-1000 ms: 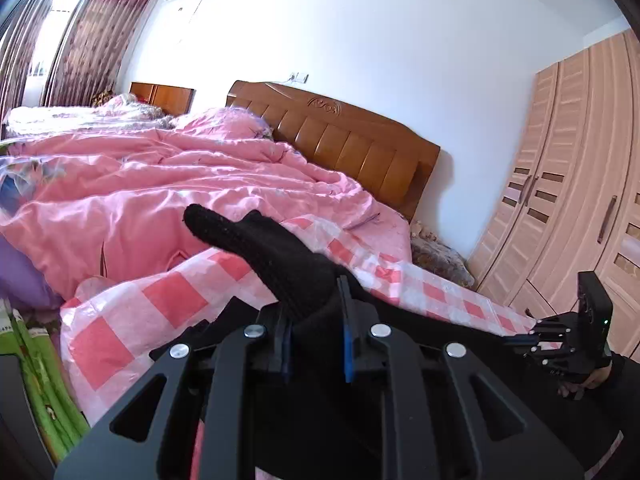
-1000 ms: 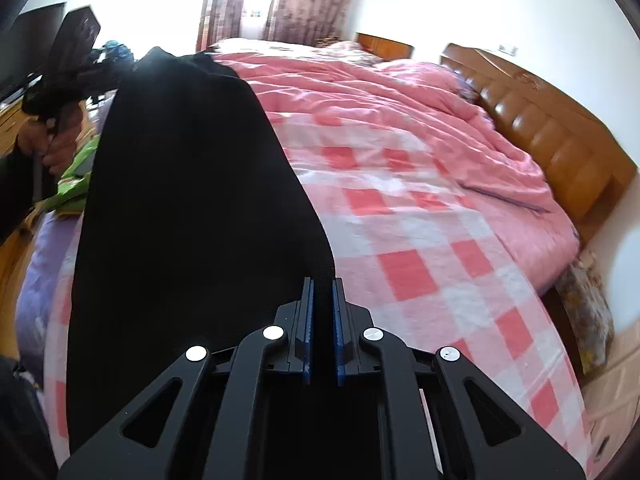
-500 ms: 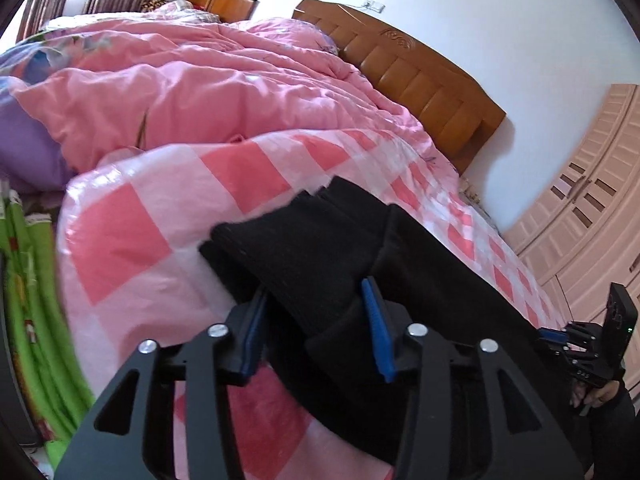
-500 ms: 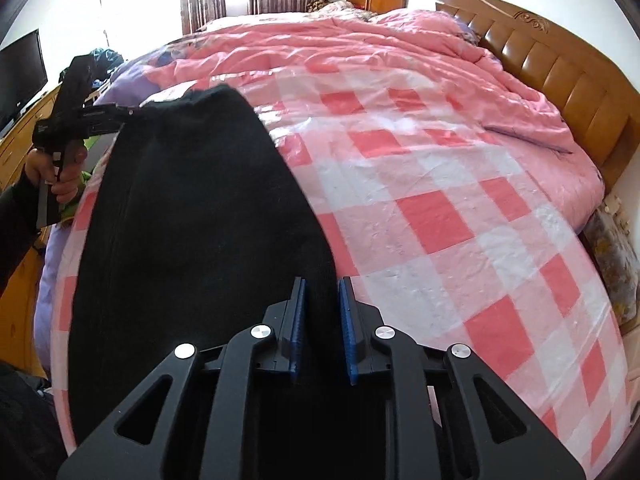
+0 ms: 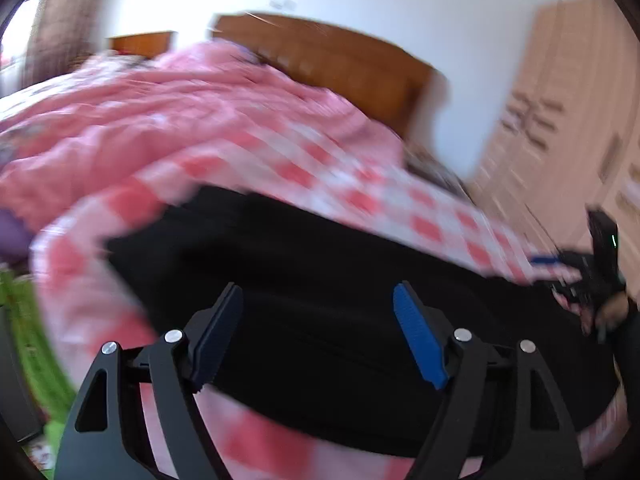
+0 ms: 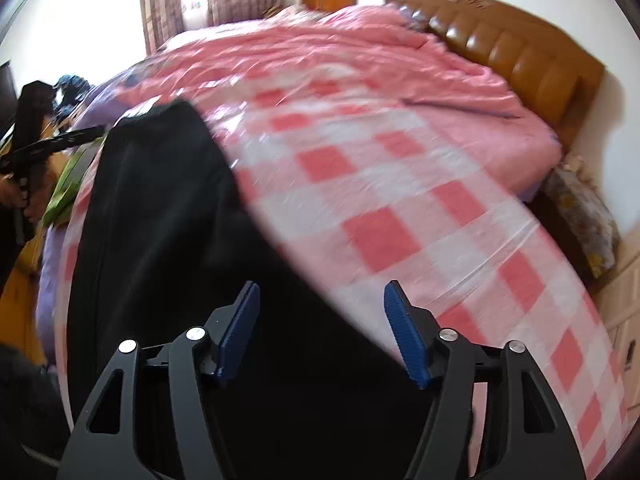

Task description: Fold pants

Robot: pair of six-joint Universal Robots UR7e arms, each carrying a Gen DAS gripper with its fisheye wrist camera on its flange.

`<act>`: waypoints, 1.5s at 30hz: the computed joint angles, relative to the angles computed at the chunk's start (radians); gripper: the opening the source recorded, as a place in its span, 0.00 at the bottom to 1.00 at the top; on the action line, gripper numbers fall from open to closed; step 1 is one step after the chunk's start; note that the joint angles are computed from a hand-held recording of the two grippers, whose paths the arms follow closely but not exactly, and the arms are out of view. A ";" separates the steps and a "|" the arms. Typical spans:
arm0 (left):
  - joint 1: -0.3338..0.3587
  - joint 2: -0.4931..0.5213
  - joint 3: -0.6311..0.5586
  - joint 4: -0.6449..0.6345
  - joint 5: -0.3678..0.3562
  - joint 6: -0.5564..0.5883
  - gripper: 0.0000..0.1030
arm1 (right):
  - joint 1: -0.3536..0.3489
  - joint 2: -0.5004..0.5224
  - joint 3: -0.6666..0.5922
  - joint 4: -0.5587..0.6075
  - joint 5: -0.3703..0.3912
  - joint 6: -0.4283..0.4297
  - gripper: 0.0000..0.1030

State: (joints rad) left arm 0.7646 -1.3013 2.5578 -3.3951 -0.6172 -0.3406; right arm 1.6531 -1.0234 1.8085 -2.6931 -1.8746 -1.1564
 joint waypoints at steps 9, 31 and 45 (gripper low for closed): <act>0.004 0.175 -0.053 0.192 0.049 -0.033 0.77 | -0.030 0.022 -0.017 -0.030 -0.020 -0.003 0.46; 0.006 0.183 -0.106 0.350 0.076 -0.147 0.90 | -0.097 -0.033 0.046 -0.078 -0.054 0.166 0.77; 0.018 0.153 -0.115 0.426 0.050 -0.181 0.91 | -0.153 -0.079 0.051 -0.099 0.028 0.247 0.54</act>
